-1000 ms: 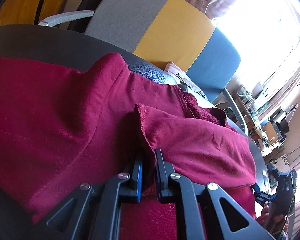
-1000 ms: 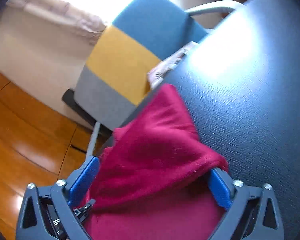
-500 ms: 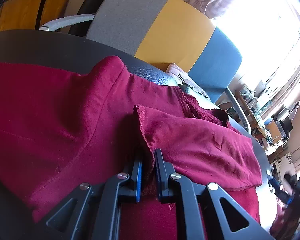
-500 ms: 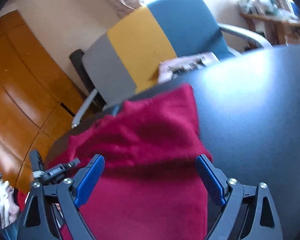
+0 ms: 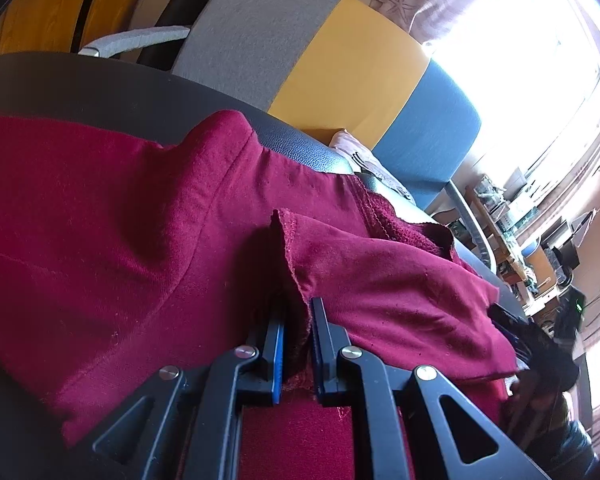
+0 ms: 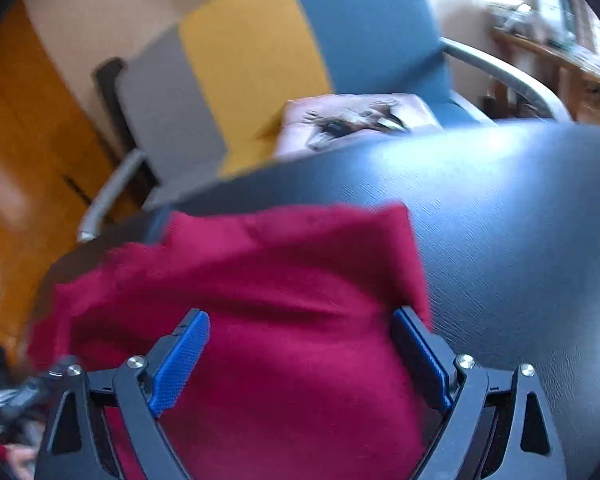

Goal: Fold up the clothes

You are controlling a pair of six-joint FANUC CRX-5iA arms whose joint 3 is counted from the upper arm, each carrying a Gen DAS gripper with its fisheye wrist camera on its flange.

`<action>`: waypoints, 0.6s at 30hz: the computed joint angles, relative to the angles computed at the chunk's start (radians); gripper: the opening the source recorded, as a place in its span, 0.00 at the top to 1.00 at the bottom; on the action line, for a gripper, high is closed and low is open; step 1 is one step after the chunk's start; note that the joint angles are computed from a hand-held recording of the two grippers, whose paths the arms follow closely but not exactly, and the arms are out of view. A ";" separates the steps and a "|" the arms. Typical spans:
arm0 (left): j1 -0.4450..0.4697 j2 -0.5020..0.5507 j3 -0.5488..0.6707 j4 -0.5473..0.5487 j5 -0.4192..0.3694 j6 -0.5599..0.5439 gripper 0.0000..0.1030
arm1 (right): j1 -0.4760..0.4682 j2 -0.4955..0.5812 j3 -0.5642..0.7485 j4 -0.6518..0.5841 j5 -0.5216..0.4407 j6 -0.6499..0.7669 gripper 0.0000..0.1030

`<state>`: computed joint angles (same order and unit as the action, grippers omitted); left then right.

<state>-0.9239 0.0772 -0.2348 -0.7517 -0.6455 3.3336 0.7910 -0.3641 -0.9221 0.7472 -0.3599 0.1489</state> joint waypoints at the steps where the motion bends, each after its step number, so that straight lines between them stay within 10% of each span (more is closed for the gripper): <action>1: -0.001 0.001 0.002 -0.001 -0.003 0.000 0.89 | 0.002 -0.016 -0.033 0.079 0.004 -0.062 0.09; 9: 0.001 -0.015 -0.003 0.016 -0.016 0.000 0.88 | 0.125 0.100 0.054 0.122 -0.241 -0.007 0.00; 14: -0.085 -0.047 0.061 -0.069 -0.215 0.079 0.80 | 0.112 0.088 0.043 0.121 -0.221 -0.007 0.00; 18: -0.093 -0.006 0.151 -0.051 -0.264 -0.117 0.79 | 0.122 0.084 0.040 0.123 -0.228 -0.015 0.00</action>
<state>-1.0170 0.0713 -0.0841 -0.8030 -0.9098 3.2164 0.9127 -0.2804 -0.8824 0.8702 -0.5878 0.1339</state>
